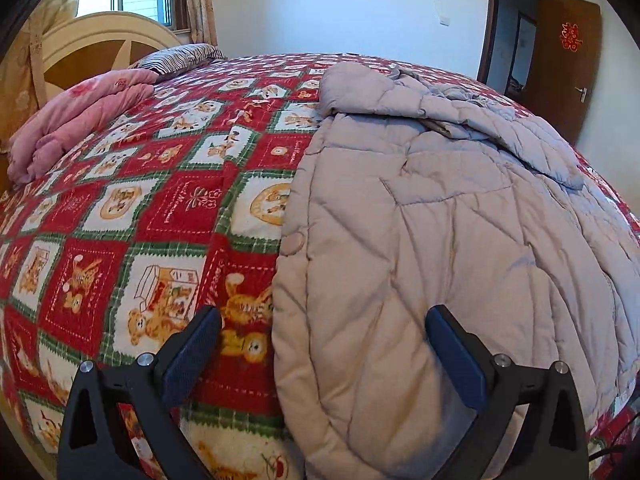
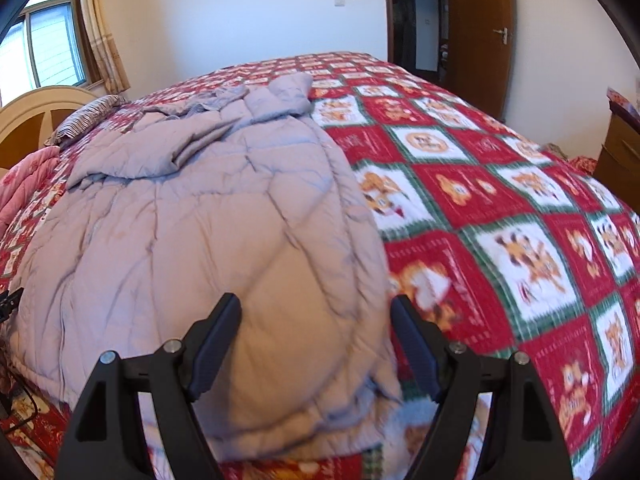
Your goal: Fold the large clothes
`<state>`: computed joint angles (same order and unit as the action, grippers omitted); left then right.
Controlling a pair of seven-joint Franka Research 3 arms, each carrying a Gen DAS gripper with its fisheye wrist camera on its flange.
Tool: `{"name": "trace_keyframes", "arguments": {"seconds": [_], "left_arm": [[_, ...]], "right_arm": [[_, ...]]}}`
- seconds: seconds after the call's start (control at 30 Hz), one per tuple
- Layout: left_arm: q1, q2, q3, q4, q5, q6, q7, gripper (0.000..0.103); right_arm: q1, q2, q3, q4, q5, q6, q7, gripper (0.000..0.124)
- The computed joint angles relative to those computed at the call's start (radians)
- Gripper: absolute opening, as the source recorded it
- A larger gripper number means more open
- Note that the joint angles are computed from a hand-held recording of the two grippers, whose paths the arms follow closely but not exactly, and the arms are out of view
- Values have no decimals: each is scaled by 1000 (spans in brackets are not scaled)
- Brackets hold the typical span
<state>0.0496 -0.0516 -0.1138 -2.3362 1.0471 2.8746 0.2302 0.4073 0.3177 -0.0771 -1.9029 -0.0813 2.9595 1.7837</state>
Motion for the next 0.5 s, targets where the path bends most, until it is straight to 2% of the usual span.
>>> {"name": "trace_keyframes", "arguments": {"seconds": [0.1,0.17,0.27,0.33,0.4,0.5], "left_arm": [[-1,-10,-2,-12,2,11,4,102],[-2,-15,2,-28,-41,48,47,102],[0,-20,5,-50,-106,105,108,102],[-2,-23,8,-67,-175,143,168,96],[-8,-24,8,-80,-253,164,237,87],[-7,-23,3,-94,-325,183,294,84]], "right_arm": [[-19,-18,16,-28,30,-7,-7,80],[-38,-33,40,-48,59,-11,-31,80],[-69,-47,85,-68,122,-28,-88,71],[-81,-54,105,-82,161,-26,-119,60],[-72,-67,99,-104,167,-14,-119,54],[-56,-81,88,-130,157,2,-111,49]]}}
